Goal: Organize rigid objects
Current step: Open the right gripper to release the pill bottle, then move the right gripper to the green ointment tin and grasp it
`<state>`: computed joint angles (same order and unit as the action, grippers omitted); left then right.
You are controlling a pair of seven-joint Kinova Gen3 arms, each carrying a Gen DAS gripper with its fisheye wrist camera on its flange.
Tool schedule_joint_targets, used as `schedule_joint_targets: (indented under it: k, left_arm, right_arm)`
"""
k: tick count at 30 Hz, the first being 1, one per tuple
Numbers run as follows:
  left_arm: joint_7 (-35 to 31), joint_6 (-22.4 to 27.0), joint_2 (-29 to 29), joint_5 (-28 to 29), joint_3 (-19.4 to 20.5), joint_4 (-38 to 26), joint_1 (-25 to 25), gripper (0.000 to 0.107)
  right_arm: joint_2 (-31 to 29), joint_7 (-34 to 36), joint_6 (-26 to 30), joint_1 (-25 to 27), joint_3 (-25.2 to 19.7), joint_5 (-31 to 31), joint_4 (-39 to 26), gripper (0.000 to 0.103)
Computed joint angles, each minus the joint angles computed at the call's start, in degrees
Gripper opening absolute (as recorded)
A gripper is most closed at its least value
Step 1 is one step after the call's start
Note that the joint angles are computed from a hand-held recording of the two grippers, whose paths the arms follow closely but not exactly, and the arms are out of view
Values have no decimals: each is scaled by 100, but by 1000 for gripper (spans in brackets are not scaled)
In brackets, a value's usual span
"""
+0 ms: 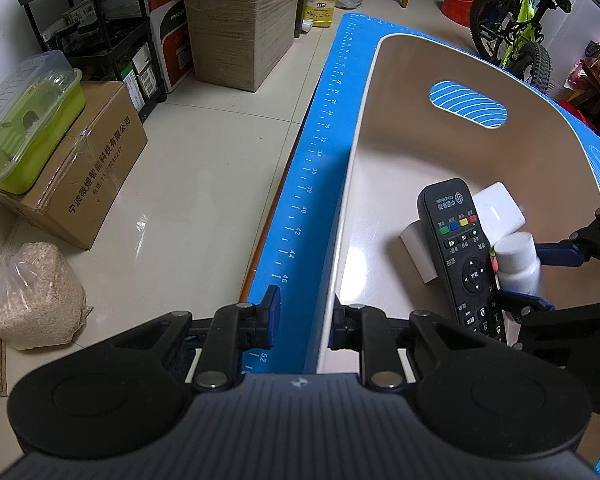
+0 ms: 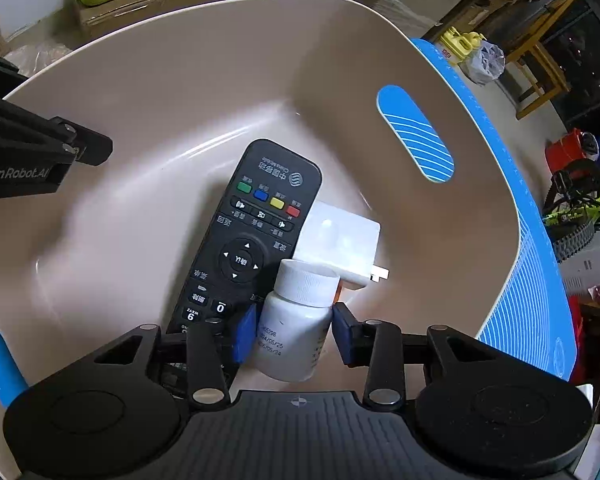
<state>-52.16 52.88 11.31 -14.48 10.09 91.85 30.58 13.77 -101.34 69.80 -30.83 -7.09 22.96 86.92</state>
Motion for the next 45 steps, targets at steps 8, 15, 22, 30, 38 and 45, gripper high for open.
schedule_joint_targets:
  k: [8,15,22,30,38,45]
  left_arm:
    - [-14,-29,-3,31,1,12,-12,25]
    - [-25,-39,-6,50,-1,14,-21,25]
    - [-42,-60,-14,66,-6,35,-35,25]
    - [-55,-74,-20,90,-2,45,-50,25]
    - [-63,-91,-27,93,-1,66,-58,25]
    - [-60,-82,-24,82,-1,60,-53,25]
  right_arm:
    - [-201,-45,-217,138,41,-74,157,53]
    - [-1343,-820,-1182,548,-24,200,853,66]
    - [-1849,-1280,-1379,1152,-187,606,1176,68]
    - [-1505,-1225,-1536,1709,122,-15,1438,71]
    - [-1001,-1146,-1989,2010,423,-532,1796,71]
    - [-784,-1193,-2158,2025,498,-645,1894,68]
